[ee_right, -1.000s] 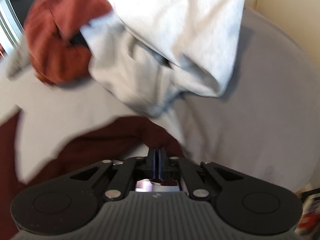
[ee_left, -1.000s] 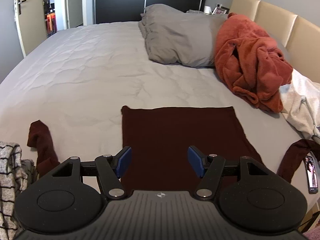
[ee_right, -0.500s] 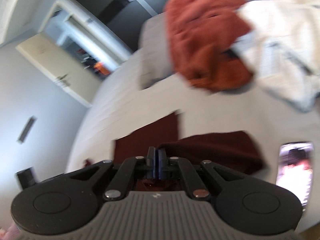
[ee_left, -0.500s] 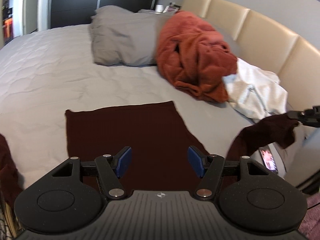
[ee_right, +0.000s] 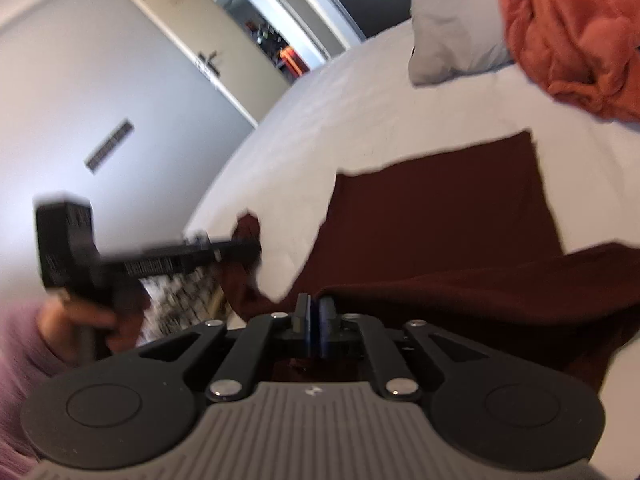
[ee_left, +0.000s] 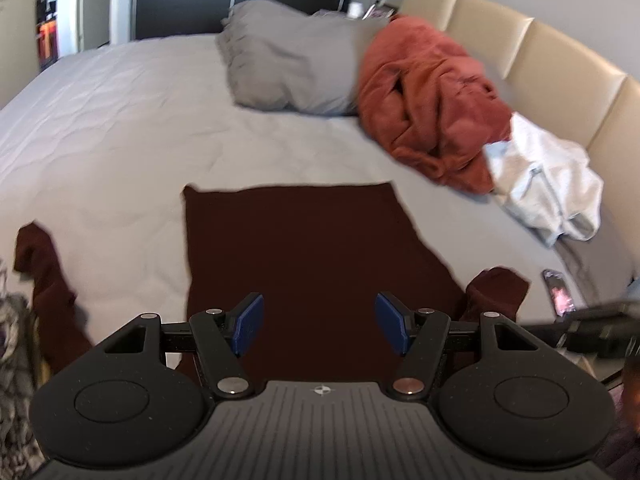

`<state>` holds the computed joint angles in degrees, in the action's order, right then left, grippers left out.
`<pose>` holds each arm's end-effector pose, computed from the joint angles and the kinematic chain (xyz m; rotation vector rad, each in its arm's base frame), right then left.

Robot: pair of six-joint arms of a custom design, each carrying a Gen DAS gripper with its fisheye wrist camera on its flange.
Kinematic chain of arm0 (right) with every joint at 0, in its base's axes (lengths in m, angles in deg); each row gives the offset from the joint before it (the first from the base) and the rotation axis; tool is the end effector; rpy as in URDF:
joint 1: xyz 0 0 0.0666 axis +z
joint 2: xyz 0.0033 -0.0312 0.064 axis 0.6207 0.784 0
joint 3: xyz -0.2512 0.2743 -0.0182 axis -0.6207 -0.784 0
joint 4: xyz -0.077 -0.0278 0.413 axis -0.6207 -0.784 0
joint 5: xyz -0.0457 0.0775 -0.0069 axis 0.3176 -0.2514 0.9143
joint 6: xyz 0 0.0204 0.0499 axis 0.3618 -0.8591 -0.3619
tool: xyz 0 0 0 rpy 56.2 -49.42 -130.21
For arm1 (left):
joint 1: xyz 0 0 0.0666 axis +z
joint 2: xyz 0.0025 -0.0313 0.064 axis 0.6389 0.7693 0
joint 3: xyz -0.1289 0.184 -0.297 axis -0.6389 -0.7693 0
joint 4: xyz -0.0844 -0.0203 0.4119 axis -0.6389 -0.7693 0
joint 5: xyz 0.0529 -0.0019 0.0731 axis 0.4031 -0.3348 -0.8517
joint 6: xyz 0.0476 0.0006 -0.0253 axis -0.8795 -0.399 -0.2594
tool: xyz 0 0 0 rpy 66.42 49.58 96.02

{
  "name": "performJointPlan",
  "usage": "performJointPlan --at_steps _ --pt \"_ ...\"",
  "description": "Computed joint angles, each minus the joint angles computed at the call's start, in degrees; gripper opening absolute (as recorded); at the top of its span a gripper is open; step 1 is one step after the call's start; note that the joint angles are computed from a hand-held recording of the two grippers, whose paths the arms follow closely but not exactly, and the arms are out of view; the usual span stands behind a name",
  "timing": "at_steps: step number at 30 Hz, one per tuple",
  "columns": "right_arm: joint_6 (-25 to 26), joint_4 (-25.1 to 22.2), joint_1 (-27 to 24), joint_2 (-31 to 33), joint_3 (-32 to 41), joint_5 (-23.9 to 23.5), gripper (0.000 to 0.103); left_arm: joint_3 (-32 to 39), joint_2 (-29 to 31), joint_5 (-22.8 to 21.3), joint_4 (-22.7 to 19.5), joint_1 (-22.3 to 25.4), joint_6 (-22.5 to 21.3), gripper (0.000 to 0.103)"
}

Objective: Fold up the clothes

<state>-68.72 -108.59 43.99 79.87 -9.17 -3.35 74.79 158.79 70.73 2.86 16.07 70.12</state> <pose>0.4262 0.0594 0.4693 0.0535 2.3212 0.8483 0.5389 -0.2434 0.4976 0.5011 2.4131 -0.4348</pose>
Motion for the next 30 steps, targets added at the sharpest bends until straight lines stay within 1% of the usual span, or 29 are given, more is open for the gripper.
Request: performJointPlan --at_steps 1,2,3,5,7,10,14,17,23,27,30 --pt "1.4 -0.4 0.9 0.1 -0.5 0.9 0.025 -0.4 -0.1 -0.1 -0.3 0.2 -0.2 0.060" --pt "3.8 -1.3 1.7 0.5 -0.4 2.0 0.038 -0.8 -0.2 -0.1 -0.5 0.3 -0.4 0.060" --pt "6.4 -1.6 2.2 0.8 -0.4 3.4 0.055 -1.3 -0.4 -0.1 -0.6 0.4 -0.7 0.060" --pt "11.0 -1.3 2.8 0.1 -1.1 6.2 0.056 -3.0 -1.3 0.3 -0.4 0.6 -1.5 0.060" --pt "13.3 -1.0 2.8 -0.3 -1.7 8.0 0.056 -4.7 -2.0 1.4 -0.2 0.6 -2.4 0.060" --pt "15.8 -3.8 2.6 0.1 -1.6 11.6 0.056 -7.0 -2.8 2.3 0.2 -0.1 -4.9 0.060" --pt "19.0 -6.5 2.3 0.1 -3.0 16.4 0.057 -8.8 -3.3 0.9 0.0 -2.4 -9.9 0.060" --pt "19.5 -7.5 1.1 0.1 -4.1 17.8 0.058 -9.1 -2.4 0.0 -1.9 -4.3 -12.8 0.060" --pt "18.4 -8.2 -2.0 0.8 -5.9 21.8 0.058 -9.4 -0.8 1.2 -4.3 -7.4 -17.4 0.060" --pt "17.5 -9.0 -4.5 1.2 -6.4 22.2 0.058 -8.9 0.9 -0.1 -5.0 -9.6 -21.1 0.060" --pt "17.6 -9.9 -5.3 1.9 -6.3 22.2 0.059 -8.5 2.1 -1.9 -4.9 -10.9 -22.5 0.060"
